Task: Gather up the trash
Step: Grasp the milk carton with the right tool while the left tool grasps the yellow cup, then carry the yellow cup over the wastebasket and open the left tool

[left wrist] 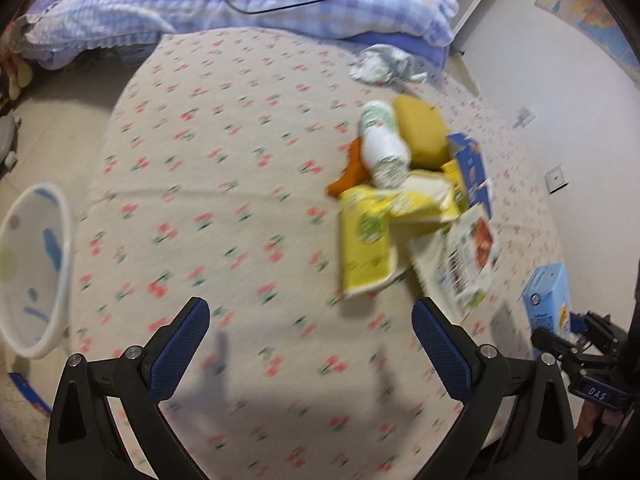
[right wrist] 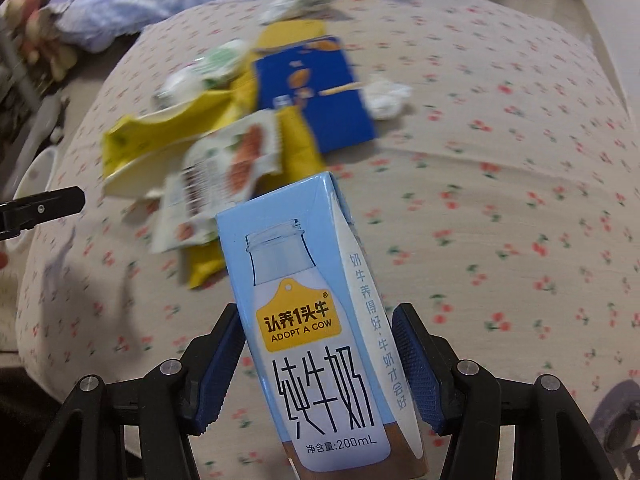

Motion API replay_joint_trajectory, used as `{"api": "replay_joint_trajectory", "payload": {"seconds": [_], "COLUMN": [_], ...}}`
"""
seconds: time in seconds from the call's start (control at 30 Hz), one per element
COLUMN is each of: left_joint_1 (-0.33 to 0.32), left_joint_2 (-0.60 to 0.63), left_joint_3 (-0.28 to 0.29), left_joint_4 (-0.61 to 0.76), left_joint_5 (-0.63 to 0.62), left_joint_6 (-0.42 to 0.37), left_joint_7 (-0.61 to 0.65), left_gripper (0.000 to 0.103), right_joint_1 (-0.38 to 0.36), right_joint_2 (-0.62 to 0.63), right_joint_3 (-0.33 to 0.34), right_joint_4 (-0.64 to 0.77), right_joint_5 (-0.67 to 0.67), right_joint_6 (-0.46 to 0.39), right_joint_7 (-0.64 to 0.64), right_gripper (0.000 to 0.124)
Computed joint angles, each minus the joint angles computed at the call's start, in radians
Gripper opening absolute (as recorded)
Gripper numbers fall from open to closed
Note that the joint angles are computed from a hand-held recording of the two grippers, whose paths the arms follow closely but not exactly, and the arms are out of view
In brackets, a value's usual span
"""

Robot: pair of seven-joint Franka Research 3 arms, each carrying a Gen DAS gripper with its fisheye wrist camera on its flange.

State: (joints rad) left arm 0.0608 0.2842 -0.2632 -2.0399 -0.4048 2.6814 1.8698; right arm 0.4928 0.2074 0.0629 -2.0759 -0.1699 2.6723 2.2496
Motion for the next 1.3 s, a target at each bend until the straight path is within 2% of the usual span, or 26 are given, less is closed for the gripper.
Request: {"api": "replay_joint_trajectory", "payload": {"seconds": [0.17,0.27,0.33,0.4,0.43,0.57,0.73,1.03,1.3], "left_joint_1": [0.024,0.013,0.01,0.006,0.007,0.025,0.057,0.038,0.052], "left_joint_2": [0.048,0.07,0.079,0.088,0.088,0.066,-0.003,-0.128,-0.186], "left_joint_3": [-0.057,-0.058,-0.059,-0.055,-0.054,-0.067,-0.081,0.02,0.124], "left_joint_4": [0.048,0.067,0.073,0.082,0.082,0.062,0.013,-0.083,-0.155], "left_joint_5": [-0.116,-0.122,-0.114,-0.096,-0.088,-0.098,-0.19,-0.315,-0.316], "left_joint_6": [0.017,0.036,0.042,0.037,0.031,0.032,0.017,-0.003,0.029], "left_joint_7": [0.069,0.059,0.048,0.027,0.02,0.033,0.125,0.235,0.229], "left_gripper": [0.081,0.071,0.059,0.035,0.033,0.032,0.032,0.032,0.032], "right_joint_1": [-0.022,-0.027,-0.029,-0.032,-0.034,-0.038,-0.039,-0.024,0.021], "right_joint_2": [-0.009,-0.012,-0.017,-0.016,-0.015,-0.015,-0.021,0.007,0.123], "right_joint_3": [-0.004,-0.007,-0.01,-0.01,-0.011,-0.011,-0.013,-0.004,0.015], "right_joint_4": [-0.02,-0.021,-0.025,-0.023,-0.022,-0.015,-0.009,0.054,0.228], "right_joint_5": [0.033,0.029,0.022,0.02,0.021,0.021,0.014,0.022,0.077], "right_joint_6": [0.002,-0.001,0.002,0.003,0.005,0.007,0.024,0.039,0.015], "right_joint_7": [-0.012,-0.012,-0.005,-0.001,-0.001,0.0,0.012,0.017,-0.057], "right_gripper": [0.065,0.065,0.065,0.065,0.065,0.065,0.065,0.065,0.065]}}
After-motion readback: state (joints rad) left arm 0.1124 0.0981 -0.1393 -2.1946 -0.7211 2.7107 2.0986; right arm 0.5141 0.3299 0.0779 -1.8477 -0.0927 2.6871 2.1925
